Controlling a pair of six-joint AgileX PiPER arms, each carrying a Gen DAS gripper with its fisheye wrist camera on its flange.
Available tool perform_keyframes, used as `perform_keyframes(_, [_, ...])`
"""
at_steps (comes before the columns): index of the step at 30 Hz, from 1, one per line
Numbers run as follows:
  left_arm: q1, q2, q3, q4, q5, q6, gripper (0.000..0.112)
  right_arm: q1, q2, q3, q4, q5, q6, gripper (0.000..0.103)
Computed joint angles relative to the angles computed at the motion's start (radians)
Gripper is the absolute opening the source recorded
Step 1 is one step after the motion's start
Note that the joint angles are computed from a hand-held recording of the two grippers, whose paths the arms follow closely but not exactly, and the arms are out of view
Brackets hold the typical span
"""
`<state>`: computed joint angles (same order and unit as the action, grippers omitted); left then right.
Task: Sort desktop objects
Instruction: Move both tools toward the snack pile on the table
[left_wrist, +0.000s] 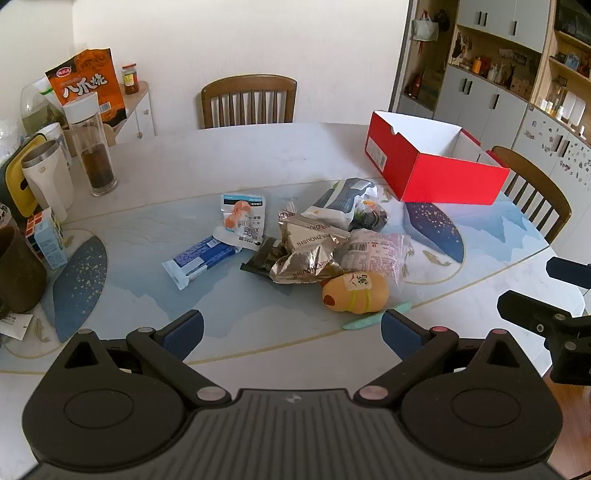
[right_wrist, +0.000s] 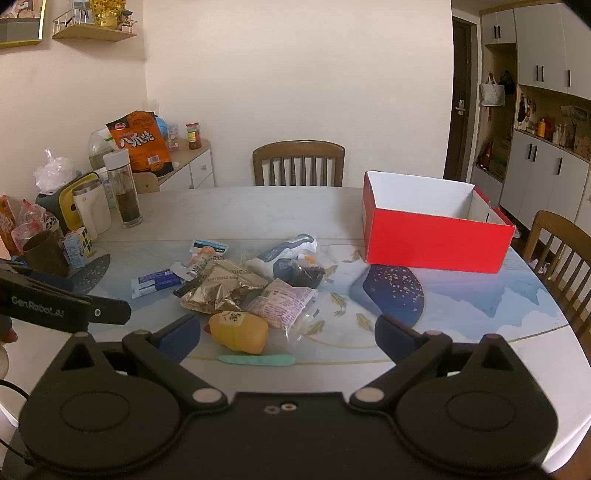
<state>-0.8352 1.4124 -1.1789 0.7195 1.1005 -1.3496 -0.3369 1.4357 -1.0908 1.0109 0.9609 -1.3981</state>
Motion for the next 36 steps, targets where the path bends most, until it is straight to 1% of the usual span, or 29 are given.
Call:
perform_keyframes(21, [-0.006, -0.039, 0.034, 0.016, -0.005, -0.015, 0.103, 0.024, -0.012, 0.023, -0.002, 0.008, -0.016, 0.100])
perform_keyframes(24, [-0.004, -0.043, 0.040, 0.016, -0.009, -0.014, 0.103, 0.037, -0.019, 0.029, -0.005, -0.002, -0.012, 0.100])
perform_keyframes(36, [0.036, -0.076, 0.092, 0.020, -0.064, -0.006, 0.103, 0.083, -0.017, 0.042, -0.006, -0.026, -0.001, 0.100])
